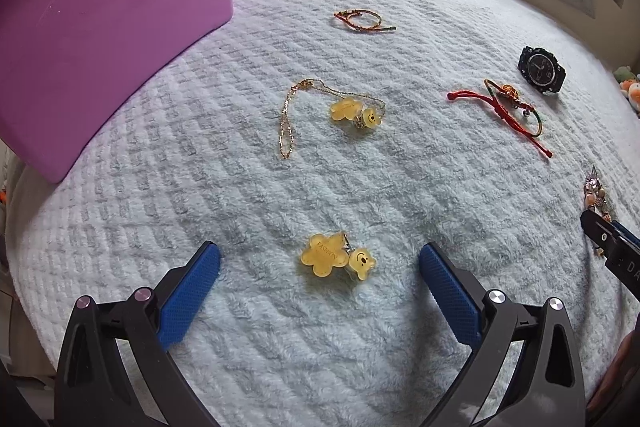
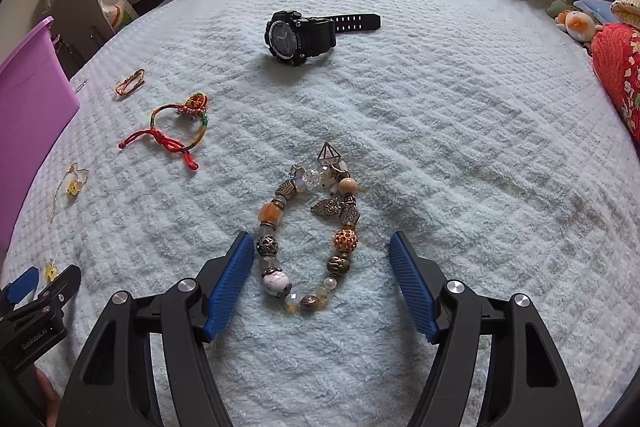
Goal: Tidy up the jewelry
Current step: 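Grasp yellow flower pendant with left tool while right tool grasps beaded charm bracelet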
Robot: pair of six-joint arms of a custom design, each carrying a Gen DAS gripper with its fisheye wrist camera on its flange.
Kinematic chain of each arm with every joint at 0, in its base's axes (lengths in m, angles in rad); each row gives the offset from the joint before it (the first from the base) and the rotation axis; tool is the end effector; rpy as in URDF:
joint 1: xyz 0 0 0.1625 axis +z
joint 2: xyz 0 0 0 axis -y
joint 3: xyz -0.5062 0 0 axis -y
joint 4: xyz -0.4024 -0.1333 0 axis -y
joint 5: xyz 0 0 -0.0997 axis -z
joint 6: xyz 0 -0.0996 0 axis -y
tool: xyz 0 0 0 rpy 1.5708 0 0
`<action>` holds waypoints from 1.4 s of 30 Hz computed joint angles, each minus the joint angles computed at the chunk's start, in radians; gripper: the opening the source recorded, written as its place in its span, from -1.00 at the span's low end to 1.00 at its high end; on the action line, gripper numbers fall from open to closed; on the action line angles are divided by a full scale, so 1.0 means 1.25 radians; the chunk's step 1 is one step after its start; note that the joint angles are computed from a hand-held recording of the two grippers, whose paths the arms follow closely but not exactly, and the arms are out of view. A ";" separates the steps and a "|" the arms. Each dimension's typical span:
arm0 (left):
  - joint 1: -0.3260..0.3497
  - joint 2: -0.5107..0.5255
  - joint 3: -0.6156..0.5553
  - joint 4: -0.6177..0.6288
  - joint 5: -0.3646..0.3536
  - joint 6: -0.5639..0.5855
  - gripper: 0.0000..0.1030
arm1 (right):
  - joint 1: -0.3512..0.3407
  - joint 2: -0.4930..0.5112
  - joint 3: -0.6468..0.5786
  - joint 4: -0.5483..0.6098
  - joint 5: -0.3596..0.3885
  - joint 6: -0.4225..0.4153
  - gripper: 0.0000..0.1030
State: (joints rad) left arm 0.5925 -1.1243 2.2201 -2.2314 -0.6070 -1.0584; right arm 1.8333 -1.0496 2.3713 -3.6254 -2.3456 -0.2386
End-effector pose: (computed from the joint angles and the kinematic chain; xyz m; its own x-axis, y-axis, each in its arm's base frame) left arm -0.2690 -0.4404 0.1677 -0.6710 -0.1146 -0.7326 0.3415 0.8292 -0.4425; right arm 0.1842 -0.4403 0.2253 -0.7430 0.0894 0.6633 -0.3792 0.7604 -0.5272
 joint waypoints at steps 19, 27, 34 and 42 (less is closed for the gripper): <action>-0.034 0.036 0.006 -0.030 0.045 0.080 0.17 | 0.022 0.045 -0.009 -0.061 -0.057 -0.047 0.19; -0.055 0.039 0.017 -0.053 0.027 0.110 -0.44 | 0.038 0.056 -0.012 -0.053 -0.062 -0.062 -0.36; -0.051 0.016 0.013 -0.063 -0.013 0.108 -0.56 | 0.029 0.021 -0.007 0.003 -0.018 -0.010 -0.61; -0.051 -0.029 0.017 -0.061 -0.076 0.109 -0.56 | 0.044 -0.007 0.011 0.048 -0.005 0.026 -0.61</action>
State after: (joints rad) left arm 0.5286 -1.1609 2.2409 -2.3074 -0.7019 -0.9225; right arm 1.8879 -1.0586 2.3845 -3.5652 -2.3523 -0.2062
